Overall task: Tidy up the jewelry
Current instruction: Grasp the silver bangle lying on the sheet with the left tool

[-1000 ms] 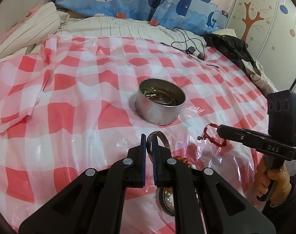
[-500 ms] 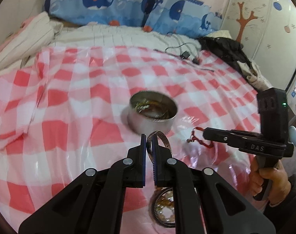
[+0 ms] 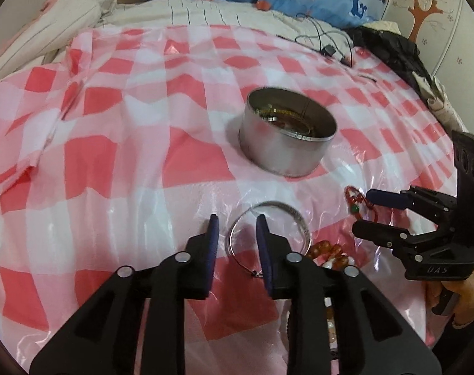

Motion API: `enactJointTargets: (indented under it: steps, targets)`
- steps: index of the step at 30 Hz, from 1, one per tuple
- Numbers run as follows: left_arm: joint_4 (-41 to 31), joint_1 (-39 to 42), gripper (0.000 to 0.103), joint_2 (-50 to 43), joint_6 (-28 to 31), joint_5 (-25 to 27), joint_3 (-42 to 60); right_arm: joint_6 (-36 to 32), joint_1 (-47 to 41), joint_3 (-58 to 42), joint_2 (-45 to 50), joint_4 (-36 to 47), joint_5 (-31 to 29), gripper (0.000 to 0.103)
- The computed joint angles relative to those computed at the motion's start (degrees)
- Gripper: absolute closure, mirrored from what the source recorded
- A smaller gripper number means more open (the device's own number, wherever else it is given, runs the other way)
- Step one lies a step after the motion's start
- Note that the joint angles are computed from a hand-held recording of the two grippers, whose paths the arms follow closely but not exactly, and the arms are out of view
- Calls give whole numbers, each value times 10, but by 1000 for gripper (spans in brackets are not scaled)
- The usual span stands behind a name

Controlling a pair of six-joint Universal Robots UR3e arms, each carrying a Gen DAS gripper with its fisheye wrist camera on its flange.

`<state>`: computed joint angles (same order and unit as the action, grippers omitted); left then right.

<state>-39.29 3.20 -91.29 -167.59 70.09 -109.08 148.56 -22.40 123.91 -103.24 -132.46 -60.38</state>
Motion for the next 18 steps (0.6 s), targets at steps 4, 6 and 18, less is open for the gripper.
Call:
enactJointTargets:
  steps: [4, 6, 18]
  targets:
    - [2, -24, 93, -14, 11, 35, 8, -8, -14, -1, -2, 18, 14, 89]
    - [3, -30, 99, -8, 22, 42, 7, -14, -30, 0, -11, 37, 39, 92]
    - [4, -1, 99, 43, 16, -27, 16, -33, -113, 6, -85, 90, 173, 93]
